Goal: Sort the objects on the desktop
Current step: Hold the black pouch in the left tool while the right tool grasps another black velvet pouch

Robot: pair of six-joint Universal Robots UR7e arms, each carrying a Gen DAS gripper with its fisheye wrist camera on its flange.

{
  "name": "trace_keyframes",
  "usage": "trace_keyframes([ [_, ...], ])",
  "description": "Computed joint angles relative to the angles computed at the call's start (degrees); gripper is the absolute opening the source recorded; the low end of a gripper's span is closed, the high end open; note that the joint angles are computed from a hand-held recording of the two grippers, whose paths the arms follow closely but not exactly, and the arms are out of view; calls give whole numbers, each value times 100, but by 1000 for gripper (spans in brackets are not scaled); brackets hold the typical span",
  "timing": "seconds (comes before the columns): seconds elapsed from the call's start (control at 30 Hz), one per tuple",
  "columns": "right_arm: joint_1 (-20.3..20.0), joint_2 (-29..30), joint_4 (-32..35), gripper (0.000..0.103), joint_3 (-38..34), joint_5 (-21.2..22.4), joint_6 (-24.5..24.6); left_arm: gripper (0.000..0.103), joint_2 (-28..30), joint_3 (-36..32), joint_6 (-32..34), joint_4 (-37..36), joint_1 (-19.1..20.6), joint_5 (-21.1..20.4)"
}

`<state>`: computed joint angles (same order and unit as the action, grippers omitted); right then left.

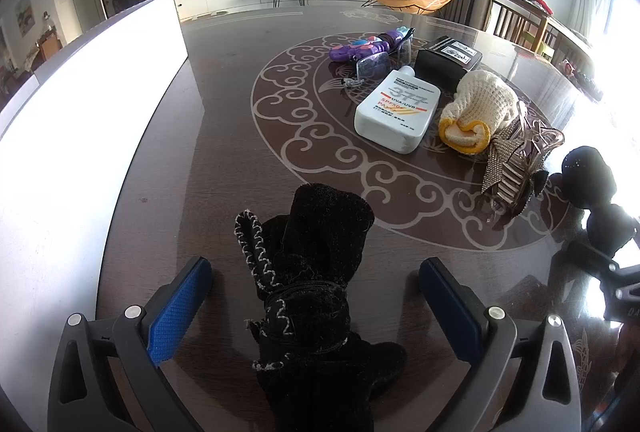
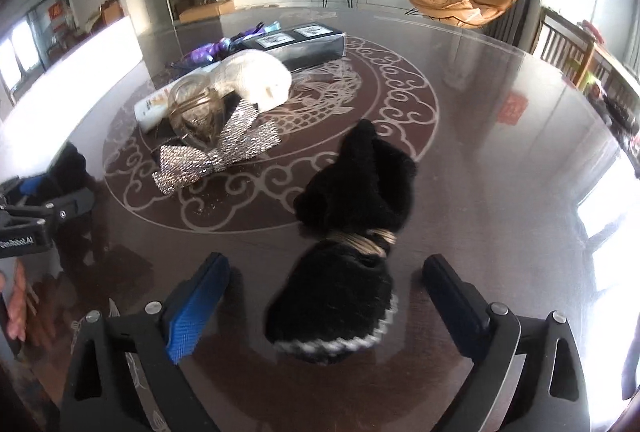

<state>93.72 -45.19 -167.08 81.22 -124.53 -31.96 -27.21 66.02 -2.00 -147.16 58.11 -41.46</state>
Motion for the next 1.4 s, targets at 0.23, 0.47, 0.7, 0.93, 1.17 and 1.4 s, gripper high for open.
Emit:
trace_keyframes([
  [0.23, -36, 25, 3, 103, -27, 38, -37, 103, 1, 0, -2, 0, 0, 1],
  [0.47, -33, 22, 8, 103, -26, 36, -37, 103, 1, 0, -1, 0, 0, 1],
  [0.7, -33, 20, 8, 103, -25, 37, -39, 103, 2, -1, 0, -2, 1, 1],
  [0.93, -34, 21, 7, 103, -25, 37, -41, 103, 3, -2, -2, -1, 0, 1],
  [1.17, -32, 19, 9, 103, -24, 36, -39, 103, 4, -2, -4, -1, -1, 2],
  [1.4, -31, 18, 9, 103, -24, 35, -38, 103, 2, 0, -6, 0, -2, 2],
])
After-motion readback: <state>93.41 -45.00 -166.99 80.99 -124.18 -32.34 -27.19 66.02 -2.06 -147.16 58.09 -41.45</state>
